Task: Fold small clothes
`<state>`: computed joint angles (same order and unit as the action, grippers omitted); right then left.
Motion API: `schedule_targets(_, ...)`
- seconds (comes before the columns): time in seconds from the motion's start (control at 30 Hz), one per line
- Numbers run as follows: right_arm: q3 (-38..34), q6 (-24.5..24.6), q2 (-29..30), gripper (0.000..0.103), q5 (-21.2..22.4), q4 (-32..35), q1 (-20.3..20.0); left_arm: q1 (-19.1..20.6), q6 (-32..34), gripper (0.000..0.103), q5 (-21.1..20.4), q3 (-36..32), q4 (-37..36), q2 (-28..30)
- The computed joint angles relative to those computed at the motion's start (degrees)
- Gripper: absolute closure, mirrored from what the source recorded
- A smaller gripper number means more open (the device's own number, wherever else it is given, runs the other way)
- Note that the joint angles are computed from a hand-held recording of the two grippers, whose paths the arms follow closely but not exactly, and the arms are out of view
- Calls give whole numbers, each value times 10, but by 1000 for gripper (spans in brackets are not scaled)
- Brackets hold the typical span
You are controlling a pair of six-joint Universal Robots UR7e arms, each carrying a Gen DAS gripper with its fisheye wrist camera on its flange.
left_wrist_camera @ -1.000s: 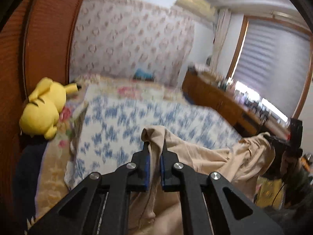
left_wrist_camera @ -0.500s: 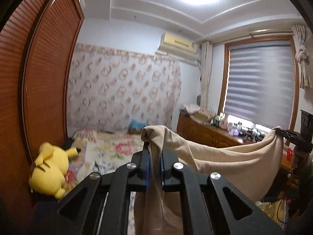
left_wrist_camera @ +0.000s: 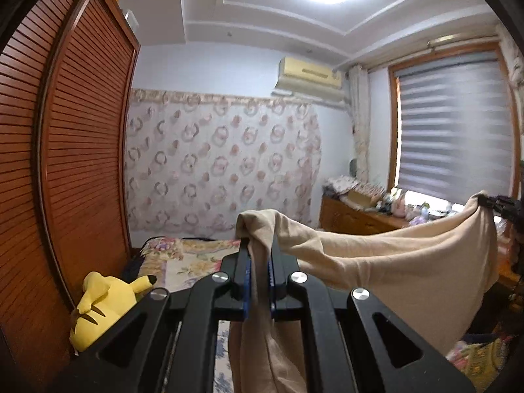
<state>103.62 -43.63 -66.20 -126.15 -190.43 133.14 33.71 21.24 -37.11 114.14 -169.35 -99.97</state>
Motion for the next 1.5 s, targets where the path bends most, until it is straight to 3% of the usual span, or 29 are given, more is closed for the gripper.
schedule_targets(0.2, -122, -24, 114, 96, -7, 20, -76, 132, 76, 97, -55, -105, -49, 144)
schedule_targets(0.37, -215, -38, 229, 92, -10, 2, -146, 216, 70, 93, -89, -158, -25, 236)
schedule_targets(0.43, -241, -9, 261, 83, -33, 43, -168, 225, 52, 83, -94, -151, 6, 242)
schedule_targets(0.53, -239, 17, 282, 78, -58, 68, -192, 235, 43, 65, -96, -128, 19, 241)
schedule_targets(0.8, -101, 44, 215, 63, -18, 76, -218, 236, -20, 45, -112, -36, 94, 179)
schedule_targets(1.23, 128, 161, 80, 63, 51, 123, -220, 211, -168, 45, -99, 138, 227, 25)
schedule_targets(1.5, 241, 222, 33, 63, 58, 102, -218, 204, -224, 45, -91, 200, 268, -31)
